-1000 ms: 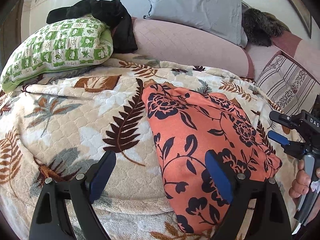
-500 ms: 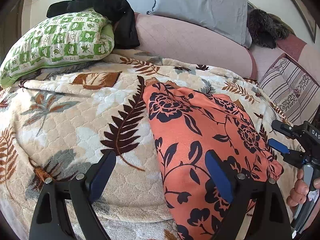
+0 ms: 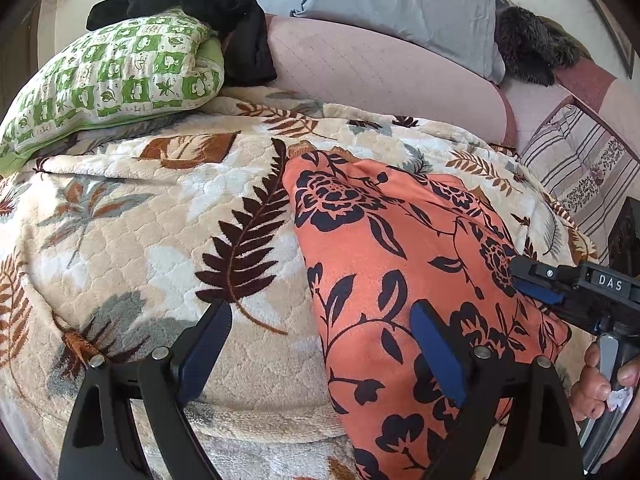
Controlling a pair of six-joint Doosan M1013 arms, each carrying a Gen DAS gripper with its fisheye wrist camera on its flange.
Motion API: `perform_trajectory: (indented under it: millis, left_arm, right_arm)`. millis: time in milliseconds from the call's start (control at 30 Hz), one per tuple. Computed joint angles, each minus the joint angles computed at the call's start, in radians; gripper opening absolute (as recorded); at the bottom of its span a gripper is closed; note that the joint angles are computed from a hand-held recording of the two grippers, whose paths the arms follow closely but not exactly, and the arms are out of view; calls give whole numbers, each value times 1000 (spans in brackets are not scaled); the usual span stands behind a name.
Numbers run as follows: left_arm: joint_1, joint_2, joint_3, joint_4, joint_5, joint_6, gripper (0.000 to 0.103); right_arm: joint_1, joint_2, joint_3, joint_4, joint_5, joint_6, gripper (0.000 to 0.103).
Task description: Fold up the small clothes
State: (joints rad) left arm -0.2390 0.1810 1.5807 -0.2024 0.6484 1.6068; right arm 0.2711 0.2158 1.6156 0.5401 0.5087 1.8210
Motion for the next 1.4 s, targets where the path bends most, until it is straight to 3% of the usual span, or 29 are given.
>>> perform_trajectory:
  millis: [267,400,467,567,767,1000,1067,1167,1400]
  left_arm:
    - [1,12,-17,-10,4,2,91]
    - [1,24,-27,-25,13,1,91]
    - [0,29,-31,-27,22,6,91]
    - [2,34,-36,-38,29,6,91]
    - [5,30,-39,-46,42,12,91]
    - [52,29,-50,-257,76,164,91]
    - [80,44,-67,-361,132,232,91]
    - [119,91,-117,-463,294,265,91]
    - [154,137,-139,-597,424,268,91]
  right_arm:
    - [-15,6,-26,14,-48,6,41]
    - [-28,50,-75,15,7,20,59]
    - [-28,79,-103,-24,70,62,59]
    - [-23,72,-99,-50,60,61,59]
    - [-44,31,-58,63,54,9,59]
    - [-75,-14,-16,77,82,7,65]
    - [-94,-17,-8,117,111,-19,65]
    - [-123,-14,6,217,159,-91,65]
    - [-156,13,21,347,237,-183,66]
